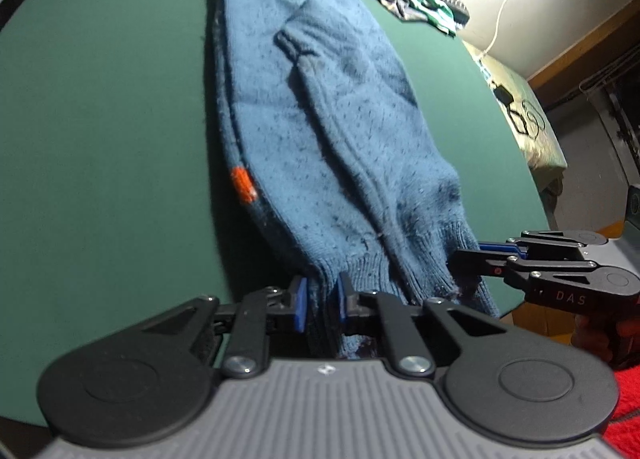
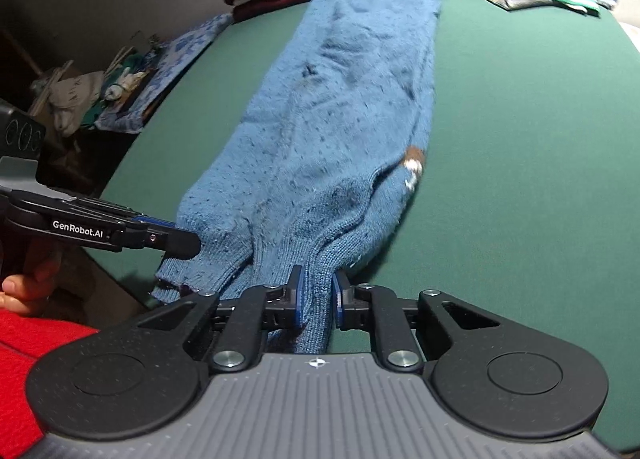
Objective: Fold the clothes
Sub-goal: 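Lift the sweater hem with both grippers and fold it toward the collar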
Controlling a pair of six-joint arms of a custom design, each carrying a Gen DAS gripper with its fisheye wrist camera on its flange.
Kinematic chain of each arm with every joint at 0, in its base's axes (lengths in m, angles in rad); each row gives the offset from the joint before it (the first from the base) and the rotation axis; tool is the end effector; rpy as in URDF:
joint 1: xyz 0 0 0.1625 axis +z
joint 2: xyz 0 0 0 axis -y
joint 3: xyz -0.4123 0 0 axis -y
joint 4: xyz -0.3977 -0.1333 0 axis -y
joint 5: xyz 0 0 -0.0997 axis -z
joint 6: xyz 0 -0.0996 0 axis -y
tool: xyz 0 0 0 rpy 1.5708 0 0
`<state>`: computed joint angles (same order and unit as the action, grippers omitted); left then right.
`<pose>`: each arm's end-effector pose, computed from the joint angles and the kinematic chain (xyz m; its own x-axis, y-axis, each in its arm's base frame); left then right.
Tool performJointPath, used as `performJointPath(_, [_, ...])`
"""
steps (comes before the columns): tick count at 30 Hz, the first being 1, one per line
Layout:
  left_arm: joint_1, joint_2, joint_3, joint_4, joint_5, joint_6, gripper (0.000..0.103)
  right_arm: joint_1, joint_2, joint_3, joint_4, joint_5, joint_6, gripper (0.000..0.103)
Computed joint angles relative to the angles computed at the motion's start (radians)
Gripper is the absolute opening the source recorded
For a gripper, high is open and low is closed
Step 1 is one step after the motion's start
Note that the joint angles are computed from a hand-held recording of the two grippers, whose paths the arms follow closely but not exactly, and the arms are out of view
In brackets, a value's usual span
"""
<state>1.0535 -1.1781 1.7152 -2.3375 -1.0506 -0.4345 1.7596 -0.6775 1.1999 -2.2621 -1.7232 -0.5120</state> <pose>-0.1459 -0.6260 0.2785 -0.9376 -0.0562 -0.3432 0.0958 0.9070 -0.4102 0.2626 -0.7447 0.1422 -0.7599 -0.6142 0.2128 -0.6393 0.7655 -0.0732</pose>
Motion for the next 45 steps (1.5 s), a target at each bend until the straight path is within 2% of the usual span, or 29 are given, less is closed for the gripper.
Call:
performJointPath(10, [-0.036,0.011,-0.018,-0.032,0.082,-0.084,0.01,-0.02,0.05,-0.173,0.175,0.116,-0.035,0.014])
performJointPath(18, [-0.054,0.025,-0.035,-0.056,0.139,-0.13,0.01,-0.046,0.096,-0.309,0.312,0.229,0.07,0.014])
performJointPath(21, [-0.05,0.03,-0.048,-0.073,0.143,-0.108,0.01,-0.045,0.102,-0.327,0.293,0.254,0.121,0.014])
performJointPath(29, [-0.034,0.054,-0.096,-0.101,0.149,-0.042,0.01,-0.013,0.094,-0.27,0.128,0.204,0.127,0.014])
performJointPath(37, [-0.016,0.089,-0.142,-0.148,0.164,0.051,0.01,-0.003,0.114,-0.245,-0.019,0.181,0.194,0.014])
performJointPath(39, [-0.011,0.098,-0.156,-0.163,0.177,0.069,0.0,0.0,0.127,-0.254,-0.044,0.172,0.216,0.014])
performJointPath(45, [0.016,0.129,-0.204,-0.154,0.164,0.081,0.0,0.004,0.155,-0.282,-0.069,0.158,0.254,0.014])
